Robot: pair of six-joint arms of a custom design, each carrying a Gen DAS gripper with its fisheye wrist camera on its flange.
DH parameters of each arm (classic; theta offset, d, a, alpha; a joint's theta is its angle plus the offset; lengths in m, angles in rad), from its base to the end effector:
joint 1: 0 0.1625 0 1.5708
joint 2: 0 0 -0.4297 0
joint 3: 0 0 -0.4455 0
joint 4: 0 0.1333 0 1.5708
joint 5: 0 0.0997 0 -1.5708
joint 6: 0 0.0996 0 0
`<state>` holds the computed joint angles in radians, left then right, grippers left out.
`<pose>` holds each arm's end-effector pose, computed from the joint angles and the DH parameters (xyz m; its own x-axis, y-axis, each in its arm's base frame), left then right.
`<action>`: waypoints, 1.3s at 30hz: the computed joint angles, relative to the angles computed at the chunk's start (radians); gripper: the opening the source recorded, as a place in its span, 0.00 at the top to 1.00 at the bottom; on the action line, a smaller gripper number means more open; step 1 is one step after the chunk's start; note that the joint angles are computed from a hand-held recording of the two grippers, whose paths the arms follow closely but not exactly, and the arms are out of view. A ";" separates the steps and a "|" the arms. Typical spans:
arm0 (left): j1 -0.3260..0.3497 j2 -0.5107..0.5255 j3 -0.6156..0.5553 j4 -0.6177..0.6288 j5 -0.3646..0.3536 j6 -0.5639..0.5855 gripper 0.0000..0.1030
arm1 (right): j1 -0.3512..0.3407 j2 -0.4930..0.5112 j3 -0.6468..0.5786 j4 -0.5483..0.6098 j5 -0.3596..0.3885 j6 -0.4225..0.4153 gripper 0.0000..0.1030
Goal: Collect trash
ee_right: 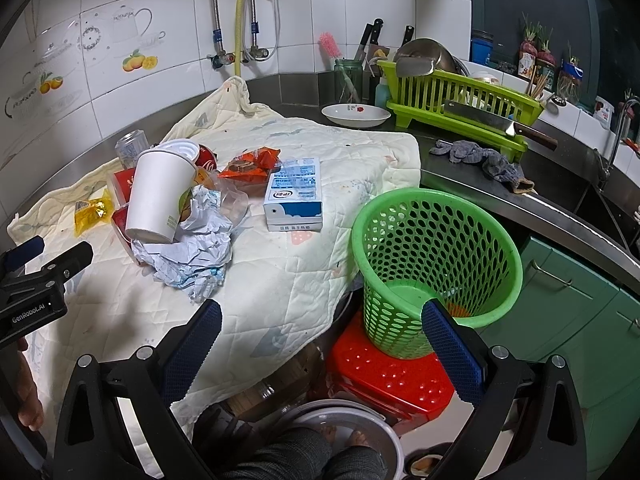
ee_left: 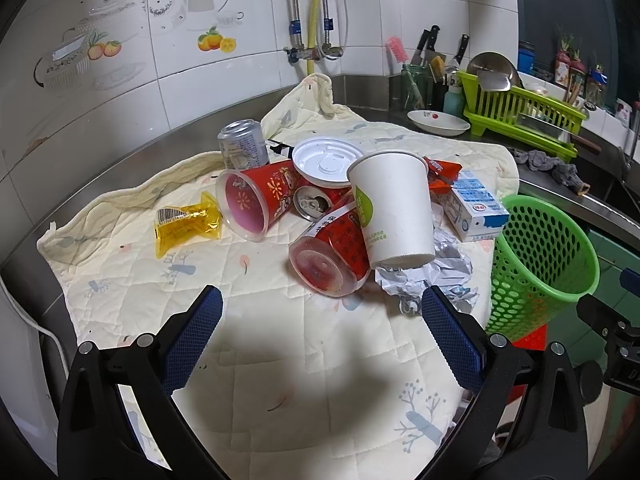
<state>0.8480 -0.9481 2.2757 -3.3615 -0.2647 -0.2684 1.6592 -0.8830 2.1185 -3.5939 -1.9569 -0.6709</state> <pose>-0.1314 -0.4958 0.1004 -0.6211 -0.3229 -0.7141 0.4430 0.6071 -0.6597 0.1444 -0.5445 0.0794 -0.7025 -0.2928 0.6487 -0.6371 0.6649 -0.3899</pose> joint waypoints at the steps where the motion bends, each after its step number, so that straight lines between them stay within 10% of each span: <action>1: 0.000 -0.001 0.000 0.000 0.000 0.001 0.05 | 0.000 0.000 0.000 0.000 0.001 0.001 0.06; 26: 0.020 -0.018 -0.019 -0.055 -0.003 0.067 0.05 | -0.003 0.013 -0.014 0.039 0.039 -0.030 0.06; 39: 0.070 -0.029 -0.091 -0.023 -0.158 0.112 0.11 | -0.012 0.024 -0.035 0.082 0.055 -0.020 0.06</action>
<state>0.9175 -0.9766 2.1847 -3.3849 -0.4226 -0.1562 1.6471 -0.8586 2.0832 -3.5118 -1.9024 -0.6913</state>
